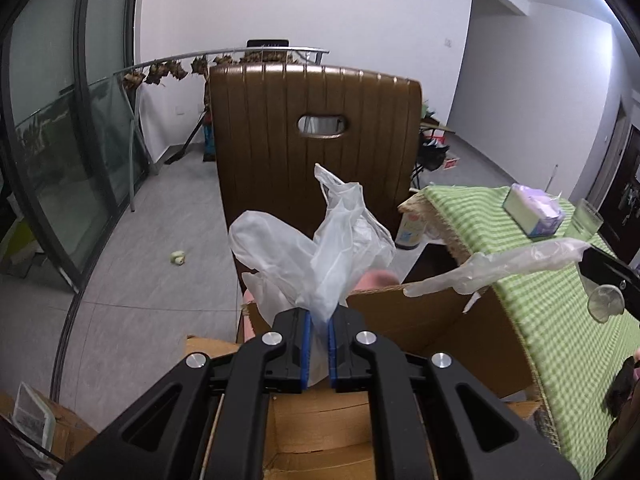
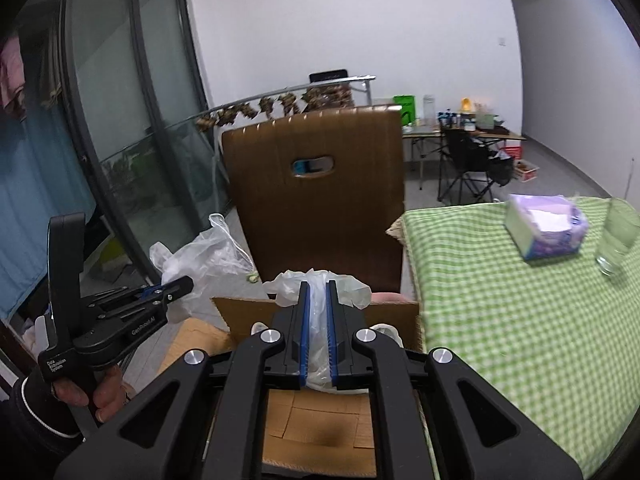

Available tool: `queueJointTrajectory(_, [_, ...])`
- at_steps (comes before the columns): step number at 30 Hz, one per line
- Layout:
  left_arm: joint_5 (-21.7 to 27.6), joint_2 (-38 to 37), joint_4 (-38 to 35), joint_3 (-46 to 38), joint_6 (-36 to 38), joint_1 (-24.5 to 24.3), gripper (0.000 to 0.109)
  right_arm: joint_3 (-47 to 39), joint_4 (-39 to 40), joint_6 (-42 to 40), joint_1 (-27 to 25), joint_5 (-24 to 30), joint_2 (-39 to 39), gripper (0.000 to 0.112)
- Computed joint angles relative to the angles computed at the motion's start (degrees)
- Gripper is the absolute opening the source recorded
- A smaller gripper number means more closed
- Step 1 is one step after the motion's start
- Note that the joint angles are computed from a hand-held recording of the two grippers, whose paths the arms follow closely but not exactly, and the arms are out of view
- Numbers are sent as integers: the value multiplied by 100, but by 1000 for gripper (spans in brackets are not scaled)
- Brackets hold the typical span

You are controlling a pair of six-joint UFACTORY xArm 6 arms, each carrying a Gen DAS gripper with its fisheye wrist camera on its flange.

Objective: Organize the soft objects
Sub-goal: 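Carry both plastic gloves over the cardboard box with both tools, then open both tools to drop the plastic gloves into the box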

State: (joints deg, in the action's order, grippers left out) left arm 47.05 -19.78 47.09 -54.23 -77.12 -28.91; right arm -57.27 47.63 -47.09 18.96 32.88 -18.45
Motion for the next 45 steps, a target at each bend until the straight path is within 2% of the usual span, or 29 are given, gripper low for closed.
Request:
queueJointTrajectory(9, [-204,83,-372,228,254,143,4,-56,-511,228,72,219,210,7])
queueJointTrajectory(11, [-360,150,-790,276,828,157,4,-42,-694,341,76,311,281,8])
queueJointTrajectory(12, [-309,260,-1097,243,1317,102,4,-45,-938,483,90,411,361,8])
queueJointTrajectory(16, [-43,641,-2185,92,2285,92,4,-37,-1920,1129,177,684,636,8])
queueJointTrajectory(19, [152,968,-3157,-58,3021,161,4,-20,-2300,1389,224,840,839,8])
queueJointTrajectory(22, [364,1216,-3656,-171,3324,219,4,-23,-2490,1560,251,905,991,8])
queueJointTrajectory(27, [368,1407,-3815,-250,3389,251,6,-39,-2492,1559,316,916,1091,8])
queueJointTrajectory(29, [335,1436,-3697,-274,3214,257,38,-55,-2536,1640,350,834,1147,11])
queueJointTrajectory(30, [309,1400,-3574,-237,3172,259,55,-60,-2612,1704,369,794,1169,20])
queueJointTrajectory(31, [299,1390,-3388,-251,3117,259,58,-87,-2665,1750,393,752,1201,37])
queueJointTrajectory(33, [313,1430,-3229,-314,3080,229,58,-56,-2661,1744,397,635,1191,50])
queueJointTrajectory(42, [367,1598,-3326,-483,3081,318,61,-114,-2468,1612,355,608,1242,50])
queueJointTrajectory(45, [306,1423,-3304,-263,3060,323,61,-93,-2460,1612,351,598,1223,50])
